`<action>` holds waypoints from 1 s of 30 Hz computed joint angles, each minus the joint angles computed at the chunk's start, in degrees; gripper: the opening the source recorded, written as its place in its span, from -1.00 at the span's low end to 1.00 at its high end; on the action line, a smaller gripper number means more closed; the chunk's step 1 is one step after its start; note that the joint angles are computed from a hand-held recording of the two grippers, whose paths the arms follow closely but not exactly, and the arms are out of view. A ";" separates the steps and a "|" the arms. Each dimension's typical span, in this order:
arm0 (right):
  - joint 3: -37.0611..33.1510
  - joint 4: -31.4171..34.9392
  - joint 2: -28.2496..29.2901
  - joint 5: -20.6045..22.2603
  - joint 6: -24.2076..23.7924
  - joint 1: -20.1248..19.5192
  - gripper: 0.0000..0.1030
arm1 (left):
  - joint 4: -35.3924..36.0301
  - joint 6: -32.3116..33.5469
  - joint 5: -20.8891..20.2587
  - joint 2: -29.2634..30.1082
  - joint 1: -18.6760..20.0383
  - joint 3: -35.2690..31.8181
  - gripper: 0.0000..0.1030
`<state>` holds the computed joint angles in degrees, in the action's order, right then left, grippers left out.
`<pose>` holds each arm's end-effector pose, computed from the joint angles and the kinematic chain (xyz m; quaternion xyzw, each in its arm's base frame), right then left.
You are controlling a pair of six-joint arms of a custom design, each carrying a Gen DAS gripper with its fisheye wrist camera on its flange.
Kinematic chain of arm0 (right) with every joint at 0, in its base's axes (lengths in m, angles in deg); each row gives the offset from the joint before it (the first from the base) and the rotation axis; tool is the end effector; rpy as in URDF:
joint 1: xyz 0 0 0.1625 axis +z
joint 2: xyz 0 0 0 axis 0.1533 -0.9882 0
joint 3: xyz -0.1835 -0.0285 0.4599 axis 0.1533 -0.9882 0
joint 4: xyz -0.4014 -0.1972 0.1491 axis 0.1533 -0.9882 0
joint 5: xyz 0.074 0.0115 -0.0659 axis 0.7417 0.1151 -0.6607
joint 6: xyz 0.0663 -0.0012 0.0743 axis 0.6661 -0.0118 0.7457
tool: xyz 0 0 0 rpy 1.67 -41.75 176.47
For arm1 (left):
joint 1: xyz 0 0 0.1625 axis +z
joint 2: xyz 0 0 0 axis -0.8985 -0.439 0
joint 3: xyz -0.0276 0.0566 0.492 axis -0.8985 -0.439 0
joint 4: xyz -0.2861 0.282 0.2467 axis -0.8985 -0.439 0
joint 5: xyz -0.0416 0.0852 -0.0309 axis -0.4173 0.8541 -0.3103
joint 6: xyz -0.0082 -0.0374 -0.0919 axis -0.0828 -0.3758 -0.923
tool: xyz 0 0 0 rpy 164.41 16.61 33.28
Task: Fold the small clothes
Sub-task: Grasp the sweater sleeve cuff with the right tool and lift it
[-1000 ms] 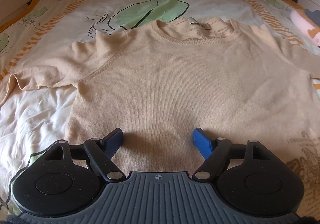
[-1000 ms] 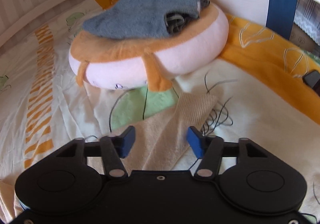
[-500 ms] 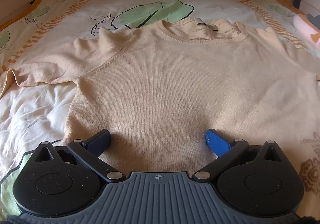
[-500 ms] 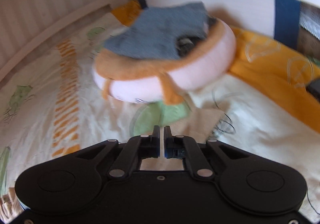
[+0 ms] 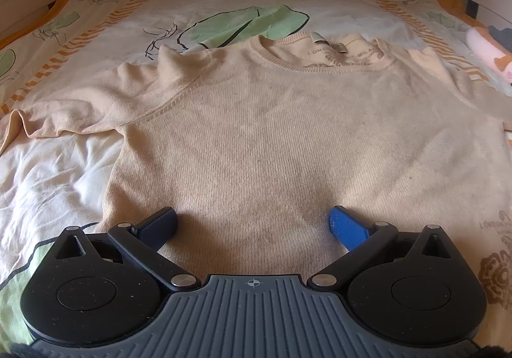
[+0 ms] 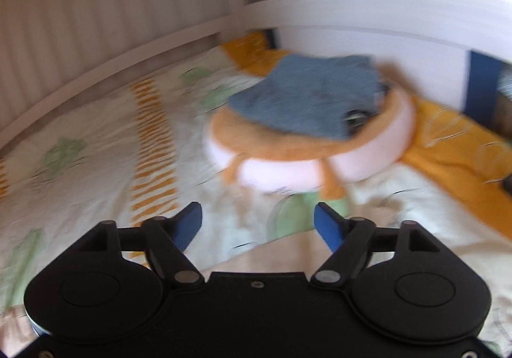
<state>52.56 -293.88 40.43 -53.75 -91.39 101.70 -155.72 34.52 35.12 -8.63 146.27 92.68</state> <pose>0.2922 -0.6088 0.0148 0.0112 -0.8112 0.5013 0.3008 0.1549 -0.4093 0.3485 0.0332 0.8329 -0.3581 0.4206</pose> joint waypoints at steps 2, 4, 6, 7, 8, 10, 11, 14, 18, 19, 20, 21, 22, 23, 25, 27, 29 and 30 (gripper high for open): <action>-1.56 -0.73 0.99 -6.34 -2.41 -0.58 0.54 | -0.20 0.08 0.14 0.14 -0.04 -0.05 1.00; -0.15 2.78 -0.43 -6.43 -0.63 -2.06 0.53 | -0.88 0.25 0.51 0.45 -0.24 0.06 1.00; 1.08 4.37 -1.45 -5.71 1.84 -3.43 0.53 | -1.82 0.67 0.75 0.74 -0.36 0.23 1.00; 1.79 5.78 -2.20 -4.57 3.70 -4.22 0.53 | -2.04 0.79 0.86 0.87 -0.40 0.22 1.00; 2.66 8.04 -3.07 -3.11 6.41 -5.08 0.53 | -2.19 0.91 0.99 0.93 -0.45 0.24 1.00; 2.79 9.77 -3.38 -1.92 8.53 -6.24 0.47 | -2.45 1.03 1.04 0.96 -0.44 0.32 1.00; 1.83 9.32 -2.45 -3.01 8.14 -6.33 0.47 | -2.45 1.03 1.04 0.96 -0.44 0.32 1.00; -0.59 8.82 -0.60 -4.39 6.17 -6.58 0.47 | -2.39 1.05 1.12 0.95 -0.46 0.35 1.00; -1.77 11.93 -0.06 -3.59 8.45 -7.49 0.05 | -2.21 0.92 1.06 0.92 -0.43 0.32 1.00; -1.40 14.67 -0.64 -2.85 10.92 -7.90 -0.16 | -2.03 0.82 0.89 0.85 -0.35 0.29 1.00; -1.05 17.02 -1.10 -2.52 13.28 -8.20 -0.30 | -1.59 0.59 0.67 0.64 -0.28 0.24 1.00; -0.90 16.97 -1.07 -2.83 13.94 -8.27 -0.62 | -0.76 0.15 0.36 0.29 -0.18 0.12 1.00; -0.63 15.44 -0.96 -2.89 13.48 -8.30 -0.78 | 0.54 -0.53 -0.05 -0.21 -0.03 -0.10 1.00; 0.09 14.04 -1.27 -1.99 13.46 -8.41 -0.78 | 2.07 -1.27 -0.54 -0.84 0.11 -0.36 1.00; 1.88 12.05 -2.39 0.22 14.75 -8.44 -0.80 | 4.91 -2.72 -1.81 -2.09 0.46 -0.86 0.97; 3.41 9.22 -3.35 2.47 14.06 -7.93 -0.80 | 6.79 -3.36 -2.90 -3.19 0.66 -1.13 0.87; 4.30 6.97 -4.06 4.19 11.51 -6.82 -0.80 | 8.52 -3.71 -3.98 -4.45 0.64 -1.25 0.73; 4.58 6.18 -4.36 5.12 10.49 -6.16 -0.80 | 9.73 -4.15 -4.29 -5.14 0.55 -1.34 0.67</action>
